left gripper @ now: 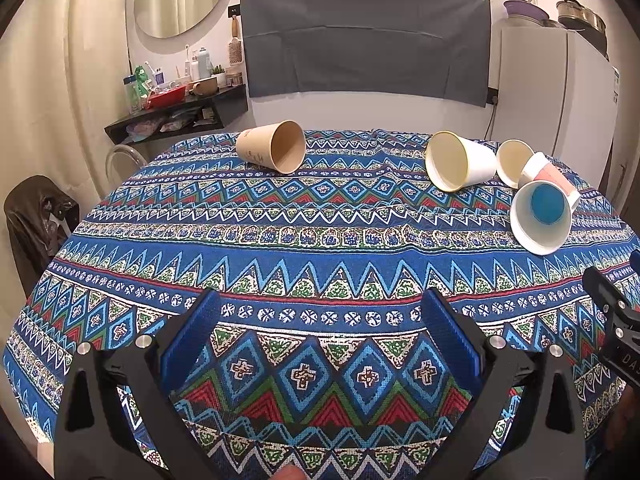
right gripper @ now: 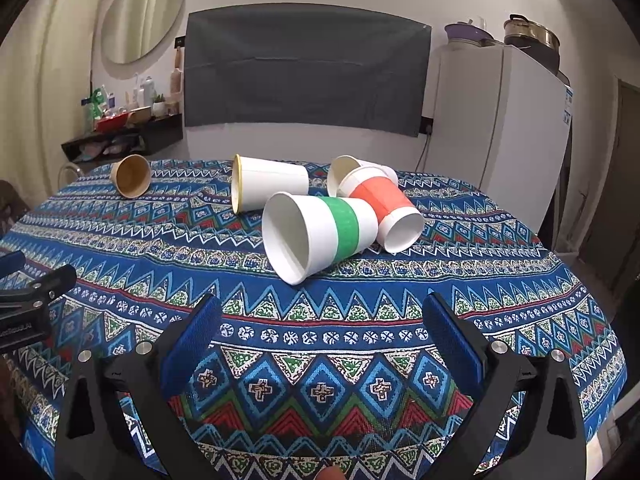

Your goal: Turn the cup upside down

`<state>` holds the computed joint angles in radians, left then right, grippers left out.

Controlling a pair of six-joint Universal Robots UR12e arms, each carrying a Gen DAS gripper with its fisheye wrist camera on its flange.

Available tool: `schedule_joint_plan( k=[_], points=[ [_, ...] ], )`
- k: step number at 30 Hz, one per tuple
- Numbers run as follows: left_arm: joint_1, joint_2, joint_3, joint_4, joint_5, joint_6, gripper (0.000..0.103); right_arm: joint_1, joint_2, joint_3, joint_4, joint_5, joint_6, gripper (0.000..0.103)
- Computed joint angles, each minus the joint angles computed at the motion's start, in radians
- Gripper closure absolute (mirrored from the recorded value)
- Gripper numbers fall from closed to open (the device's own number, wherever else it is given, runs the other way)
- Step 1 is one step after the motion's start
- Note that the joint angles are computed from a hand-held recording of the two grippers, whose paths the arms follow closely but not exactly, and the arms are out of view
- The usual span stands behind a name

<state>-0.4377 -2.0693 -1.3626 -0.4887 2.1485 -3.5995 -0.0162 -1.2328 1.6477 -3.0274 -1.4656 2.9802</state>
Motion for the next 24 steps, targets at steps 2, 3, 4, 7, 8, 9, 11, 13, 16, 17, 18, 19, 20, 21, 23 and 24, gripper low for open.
schedule_joint_plan(
  k=[2, 3, 4, 7, 8, 9, 11, 13, 16, 17, 18, 19, 20, 21, 23, 24],
  points=[
    [0.0, 0.001, -0.003, 0.003, -0.001, 0.0, 0.005, 0.0, 0.0, 0.0, 0.002, 0.002, 0.0, 0.007],
    [0.0, 0.0, -0.002, 0.004, -0.001, 0.001, 0.005, -0.001, 0.0, 0.0, 0.003, 0.003, 0.0, 0.007],
    [0.0, 0.001, -0.003, 0.006, 0.0, 0.003, 0.005, -0.001, 0.0, 0.0, 0.004, 0.003, 0.0, 0.007],
    [-0.001, 0.0, -0.003, 0.01, 0.001, 0.01, 0.005, -0.001, 0.0, -0.001, 0.004, 0.005, 0.0, 0.007],
    [-0.002, 0.0, -0.004, 0.014, -0.001, 0.013, 0.005, -0.001, 0.0, -0.001, 0.004, 0.004, 0.0, 0.007],
    [-0.002, -0.001, -0.002, 0.015, 0.0, 0.014, 0.005, -0.001, 0.0, -0.001, 0.003, 0.005, -0.001, 0.007],
    [-0.004, 0.0, -0.005, 0.019, 0.006, 0.012, 0.005, -0.001, 0.0, -0.001, 0.004, 0.004, -0.001, 0.007],
    [-0.004, 0.0, -0.004, 0.018, 0.007, 0.01, 0.005, -0.001, 0.0, -0.001, 0.005, 0.004, -0.001, 0.007],
    [-0.004, 0.0, -0.002, 0.014, 0.007, 0.008, 0.005, 0.0, 0.0, -0.001, 0.005, 0.004, -0.002, 0.007],
    [-0.004, -0.001, -0.001, 0.013, 0.006, 0.008, 0.005, 0.0, 0.0, -0.001, 0.005, 0.003, -0.003, 0.007],
    [-0.004, 0.0, -0.002, 0.014, 0.006, 0.008, 0.005, 0.001, 0.0, -0.001, 0.005, 0.003, -0.004, 0.007],
    [-0.004, 0.0, -0.002, 0.013, 0.005, 0.007, 0.005, 0.001, 0.0, -0.001, 0.005, 0.002, -0.004, 0.007],
    [-0.004, 0.001, -0.003, 0.013, 0.005, 0.008, 0.005, 0.001, 0.0, -0.001, 0.005, 0.002, -0.004, 0.007],
    [-0.004, 0.002, -0.004, 0.014, 0.005, 0.008, 0.005, 0.001, 0.0, 0.0, 0.004, 0.002, -0.003, 0.007],
    [-0.004, 0.001, -0.003, 0.013, 0.006, 0.007, 0.005, 0.001, 0.0, -0.001, 0.006, 0.0, 0.001, 0.007],
    [-0.004, 0.001, -0.002, 0.013, 0.005, 0.007, 0.005, 0.001, 0.001, -0.002, 0.01, -0.001, 0.003, 0.007]
  ],
)
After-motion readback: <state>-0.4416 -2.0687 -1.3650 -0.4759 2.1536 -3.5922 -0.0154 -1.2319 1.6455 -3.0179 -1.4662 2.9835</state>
